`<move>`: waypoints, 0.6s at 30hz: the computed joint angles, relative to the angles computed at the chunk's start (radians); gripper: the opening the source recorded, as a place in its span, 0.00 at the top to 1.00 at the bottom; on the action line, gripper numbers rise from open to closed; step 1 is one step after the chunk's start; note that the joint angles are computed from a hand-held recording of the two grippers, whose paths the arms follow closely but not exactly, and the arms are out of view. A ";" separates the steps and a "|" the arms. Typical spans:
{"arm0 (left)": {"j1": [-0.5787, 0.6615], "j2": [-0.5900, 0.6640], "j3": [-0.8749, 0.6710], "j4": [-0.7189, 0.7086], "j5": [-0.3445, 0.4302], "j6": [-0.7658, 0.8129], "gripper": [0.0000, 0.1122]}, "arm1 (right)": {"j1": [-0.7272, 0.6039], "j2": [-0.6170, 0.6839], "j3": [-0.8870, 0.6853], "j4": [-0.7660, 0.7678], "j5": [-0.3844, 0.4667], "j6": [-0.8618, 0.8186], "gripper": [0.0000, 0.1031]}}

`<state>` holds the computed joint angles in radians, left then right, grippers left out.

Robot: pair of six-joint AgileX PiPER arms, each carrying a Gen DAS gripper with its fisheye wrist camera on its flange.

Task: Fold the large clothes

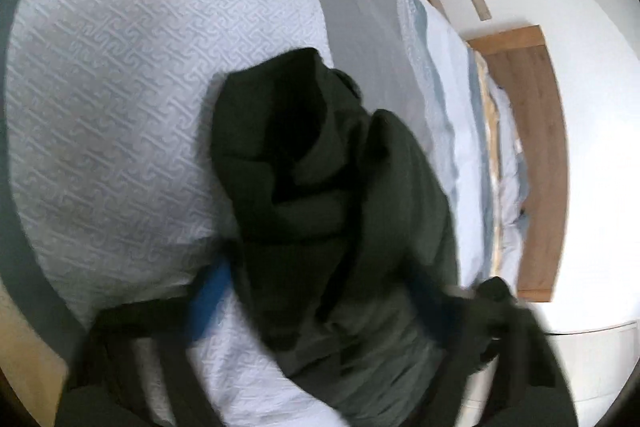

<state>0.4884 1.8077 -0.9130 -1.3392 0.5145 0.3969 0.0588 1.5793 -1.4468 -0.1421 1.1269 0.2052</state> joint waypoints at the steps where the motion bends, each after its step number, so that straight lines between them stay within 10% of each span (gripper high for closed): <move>1: 0.005 0.005 -0.001 -0.043 0.025 0.037 0.68 | -0.011 -0.010 0.008 0.002 -0.001 -0.003 0.33; 7: -0.045 -0.055 -0.039 0.027 0.014 -0.052 0.89 | -0.072 -0.048 0.033 0.021 -0.003 -0.031 0.33; 18: -0.263 -0.221 -0.223 0.460 0.046 -0.472 0.90 | -0.238 -0.110 0.051 0.123 -0.024 -0.150 0.33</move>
<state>0.2258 1.5862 -1.1360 -0.8788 0.5606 -0.0753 -0.1793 1.4693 -1.3957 -0.0191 1.1026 0.0553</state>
